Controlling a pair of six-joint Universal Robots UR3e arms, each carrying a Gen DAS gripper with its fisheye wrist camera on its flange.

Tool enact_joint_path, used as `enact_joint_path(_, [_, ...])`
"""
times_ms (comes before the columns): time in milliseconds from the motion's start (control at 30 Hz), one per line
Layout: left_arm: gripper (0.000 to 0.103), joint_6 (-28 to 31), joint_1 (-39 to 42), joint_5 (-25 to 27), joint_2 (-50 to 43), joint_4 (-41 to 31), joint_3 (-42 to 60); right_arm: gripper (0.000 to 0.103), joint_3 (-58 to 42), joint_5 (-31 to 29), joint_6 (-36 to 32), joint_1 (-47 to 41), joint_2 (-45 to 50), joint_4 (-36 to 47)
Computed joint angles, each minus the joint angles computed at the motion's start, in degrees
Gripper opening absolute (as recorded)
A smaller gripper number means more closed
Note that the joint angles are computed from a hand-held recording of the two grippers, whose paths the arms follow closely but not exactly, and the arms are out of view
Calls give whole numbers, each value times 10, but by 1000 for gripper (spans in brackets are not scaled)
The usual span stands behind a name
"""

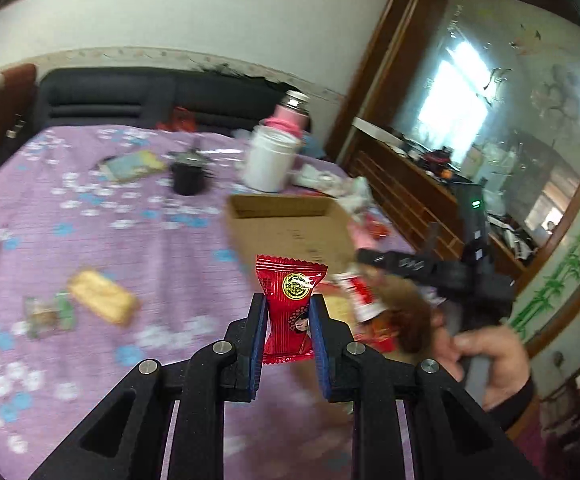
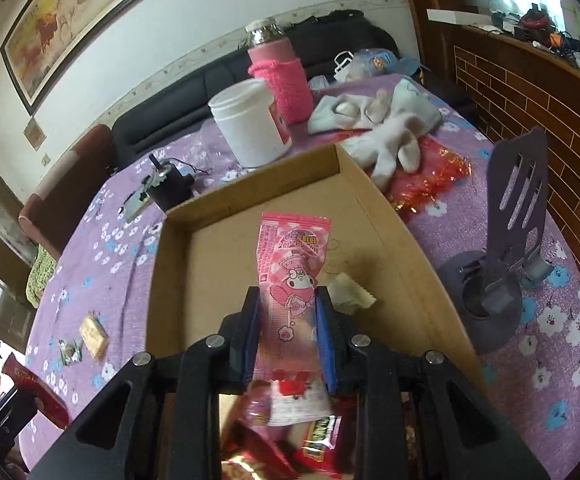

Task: Organize snacks
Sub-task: 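Carry the pink candy bag and red foil pack over the tray with both tools, then open both tools to drop the packs into the tray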

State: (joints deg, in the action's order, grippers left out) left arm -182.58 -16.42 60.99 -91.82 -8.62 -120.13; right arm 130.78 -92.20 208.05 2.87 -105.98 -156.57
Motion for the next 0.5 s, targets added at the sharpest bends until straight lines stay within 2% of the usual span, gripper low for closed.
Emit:
enact_joint_path(233, [21, -69, -127, 33, -184, -31, 184, 25, 17, 30, -11, -37, -13, 21])
enact_joint_path(367, [21, -74, -170, 69, -238, -51, 247, 25, 7, 22, -9, -32, 5, 27])
enact_joint_path(500, [21, -70, -184, 92, -262, -58, 270, 27, -1, 19, -10, -28, 12, 36])
